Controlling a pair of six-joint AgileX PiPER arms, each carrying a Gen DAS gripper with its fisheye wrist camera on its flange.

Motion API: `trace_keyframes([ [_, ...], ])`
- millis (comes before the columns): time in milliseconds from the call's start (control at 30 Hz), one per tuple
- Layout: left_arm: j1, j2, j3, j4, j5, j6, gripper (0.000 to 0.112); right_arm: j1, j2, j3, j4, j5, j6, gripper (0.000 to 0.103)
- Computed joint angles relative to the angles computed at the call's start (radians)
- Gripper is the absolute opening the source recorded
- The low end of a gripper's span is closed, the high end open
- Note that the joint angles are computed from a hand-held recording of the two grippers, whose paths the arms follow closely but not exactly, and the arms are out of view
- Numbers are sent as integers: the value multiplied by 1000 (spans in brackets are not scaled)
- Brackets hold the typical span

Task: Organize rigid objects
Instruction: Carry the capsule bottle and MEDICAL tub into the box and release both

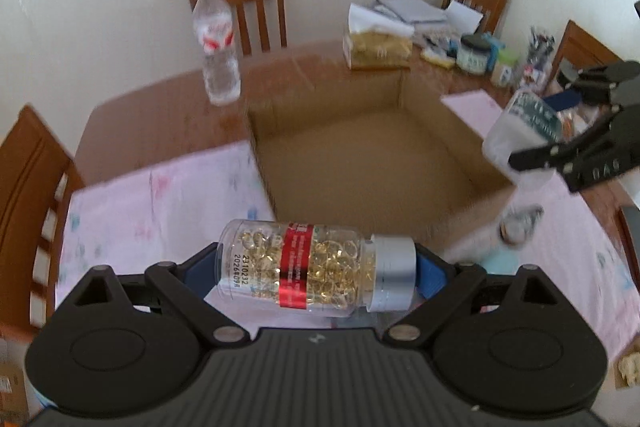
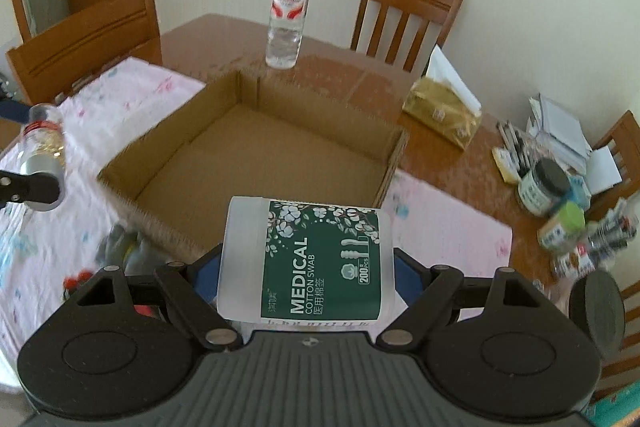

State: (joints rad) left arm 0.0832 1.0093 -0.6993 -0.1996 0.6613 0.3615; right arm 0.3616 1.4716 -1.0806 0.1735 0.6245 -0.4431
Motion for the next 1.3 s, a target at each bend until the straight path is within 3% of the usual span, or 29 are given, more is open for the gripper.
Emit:
trace_keyframes([
  [333, -123, 388, -202, 195, -215, -256, 95, -43, 152, -152, 81, 14, -91, 87],
  [567, -134, 566, -302, 212, -269, -328, 95, -62, 200, -195, 99, 28, -102, 87],
  [667, -155, 608, -316, 313, -316, -454, 95, -65, 217, -210, 103, 29, -100, 87],
  [767, -168, 610, -317, 424, -337, -570, 96, -62, 228, -221, 103, 30, -91, 87],
  [900, -152, 571, -302, 393, -336, -538, 96, -57, 247, -241, 100, 32, -85, 87],
  [1200, -99, 352, -136, 340, -305, -461, 98, -30, 323, -325, 84, 44, -57, 87],
  [1300, -91, 252, -52, 437, -302, -566, 100, -19, 367, -371, 67, 50, -35, 87],
])
